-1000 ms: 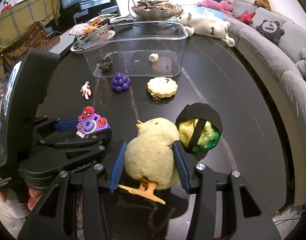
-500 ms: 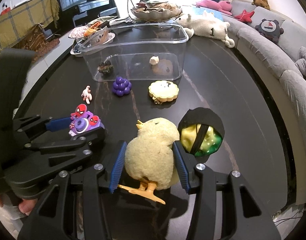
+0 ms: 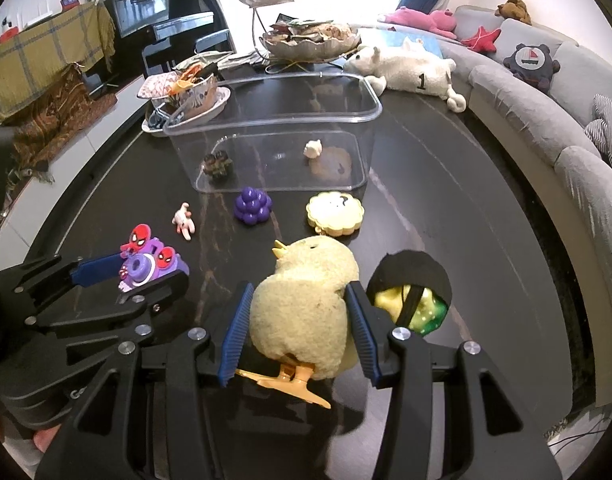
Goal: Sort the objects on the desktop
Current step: 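Carry the held chick and Spider-Man toy over the clear plastic box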
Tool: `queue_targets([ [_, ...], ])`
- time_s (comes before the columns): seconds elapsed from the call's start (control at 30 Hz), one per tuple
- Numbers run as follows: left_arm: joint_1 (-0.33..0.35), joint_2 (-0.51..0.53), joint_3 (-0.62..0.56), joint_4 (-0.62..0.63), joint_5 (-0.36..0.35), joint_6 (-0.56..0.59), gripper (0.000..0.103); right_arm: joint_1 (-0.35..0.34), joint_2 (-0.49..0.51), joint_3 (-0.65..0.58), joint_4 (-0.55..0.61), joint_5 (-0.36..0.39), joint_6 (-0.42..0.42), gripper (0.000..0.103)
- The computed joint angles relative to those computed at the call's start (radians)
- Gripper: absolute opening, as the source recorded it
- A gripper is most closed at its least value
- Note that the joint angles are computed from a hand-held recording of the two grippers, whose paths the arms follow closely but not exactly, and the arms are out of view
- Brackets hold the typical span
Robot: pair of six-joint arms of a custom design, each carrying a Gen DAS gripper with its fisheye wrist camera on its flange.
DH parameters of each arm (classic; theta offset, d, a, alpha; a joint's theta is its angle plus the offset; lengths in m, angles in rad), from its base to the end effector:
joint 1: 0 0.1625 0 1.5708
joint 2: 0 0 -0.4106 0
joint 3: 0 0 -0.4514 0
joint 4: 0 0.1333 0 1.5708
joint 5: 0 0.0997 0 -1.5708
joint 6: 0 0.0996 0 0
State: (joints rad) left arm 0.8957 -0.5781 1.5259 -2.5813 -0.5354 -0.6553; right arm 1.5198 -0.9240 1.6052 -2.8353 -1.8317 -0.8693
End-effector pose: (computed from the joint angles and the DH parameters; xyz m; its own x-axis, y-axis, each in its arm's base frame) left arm -0.2728 -0.6911 -0.0242 -0.7226 -0.2553 -0.6424 0.2313 0.7864 -0.5728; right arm 0.0700 -0.7388 0.1805 -0.6505 -0.5134 0.5597 -0.7041 0.6840 -0.1910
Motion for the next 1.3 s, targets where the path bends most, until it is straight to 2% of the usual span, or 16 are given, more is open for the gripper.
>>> queue_targets([
  [0.2, -0.011, -0.03, 0.038, -0.007, 0.038, -0.043, 0.052, 0.022, 0.008, 0.013, -0.057, -0.01, 0.001, 0.044],
  [0.47, -0.023, -0.074, 0.081, 0.033, 0.111, -0.149, 0.052, 0.059, 0.025, 0.053, -0.22, -0.031, -0.004, 0.044],
  [0.93, -0.052, -0.115, 0.108, 0.208, 0.221, -0.358, 0.051, 0.089, 0.027, 0.083, -0.311, -0.037, 0.016, 0.044],
  [1.3, -0.067, -0.13, 0.11, 0.309, 0.253, -0.461, 0.051, 0.098, 0.014, 0.104, -0.345, -0.044, 0.029, 0.044],
])
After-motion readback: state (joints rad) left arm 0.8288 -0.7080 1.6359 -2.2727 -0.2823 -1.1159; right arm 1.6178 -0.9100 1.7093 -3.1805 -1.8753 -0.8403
